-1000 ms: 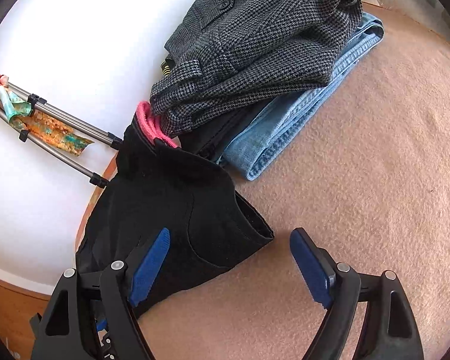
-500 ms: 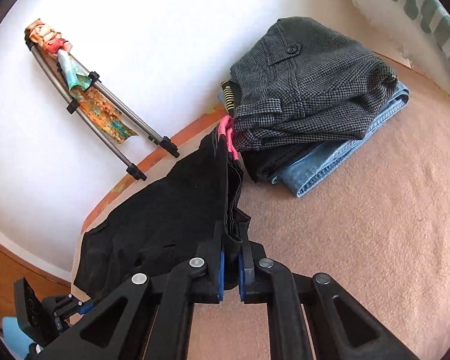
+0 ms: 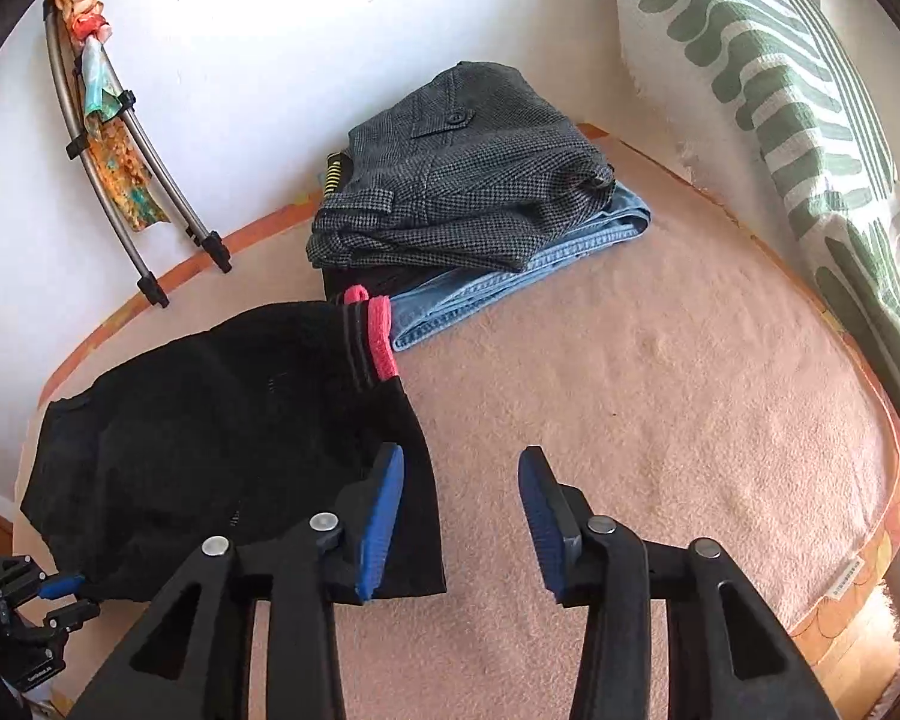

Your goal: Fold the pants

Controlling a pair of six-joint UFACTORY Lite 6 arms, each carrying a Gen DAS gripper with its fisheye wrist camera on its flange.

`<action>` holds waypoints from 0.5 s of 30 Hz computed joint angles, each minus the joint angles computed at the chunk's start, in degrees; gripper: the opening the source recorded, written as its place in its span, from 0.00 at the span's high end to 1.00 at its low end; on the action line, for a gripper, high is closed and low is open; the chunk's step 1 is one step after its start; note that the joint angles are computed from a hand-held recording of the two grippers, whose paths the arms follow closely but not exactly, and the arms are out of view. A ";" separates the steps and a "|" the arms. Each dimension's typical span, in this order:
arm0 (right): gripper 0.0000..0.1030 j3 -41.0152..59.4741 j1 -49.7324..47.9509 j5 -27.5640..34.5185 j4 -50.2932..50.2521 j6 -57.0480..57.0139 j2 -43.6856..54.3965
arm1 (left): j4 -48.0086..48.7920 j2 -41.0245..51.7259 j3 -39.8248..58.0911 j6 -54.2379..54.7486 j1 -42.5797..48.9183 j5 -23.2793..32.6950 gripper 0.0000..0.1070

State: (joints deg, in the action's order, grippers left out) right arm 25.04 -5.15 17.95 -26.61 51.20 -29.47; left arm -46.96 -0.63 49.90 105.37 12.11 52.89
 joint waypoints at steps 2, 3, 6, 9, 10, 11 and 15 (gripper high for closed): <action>0.55 1.57 3.97 2.01 -8.44 7.01 -0.72 | -0.53 0.09 1.84 -0.19 3.50 2.03 0.69; 0.55 2.65 6.37 2.63 -11.27 9.00 -0.31 | -0.94 1.26 3.80 -0.79 5.71 3.54 0.68; 0.55 6.66 12.84 1.34 -13.61 10.02 3.69 | -1.89 5.77 10.23 -2.48 11.63 4.93 0.68; 0.55 11.32 19.61 -0.03 -21.88 18.21 10.22 | -2.49 12.74 18.43 -5.48 16.85 4.21 0.67; 0.55 12.95 21.37 -0.35 -24.53 20.94 12.50 | -2.89 15.36 21.50 -6.65 18.70 4.06 0.66; 0.55 14.75 23.08 -0.54 -26.96 23.42 14.90 | -3.45 18.15 24.77 -7.67 20.48 3.83 0.63; 0.55 23.23 28.29 -1.29 -30.65 26.30 24.72 | -3.57 31.94 42.35 -17.58 26.54 4.58 0.52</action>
State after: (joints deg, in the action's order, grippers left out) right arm 48.27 23.14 16.66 -57.25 77.51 -4.74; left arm -50.53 31.31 92.25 87.78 38.64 57.47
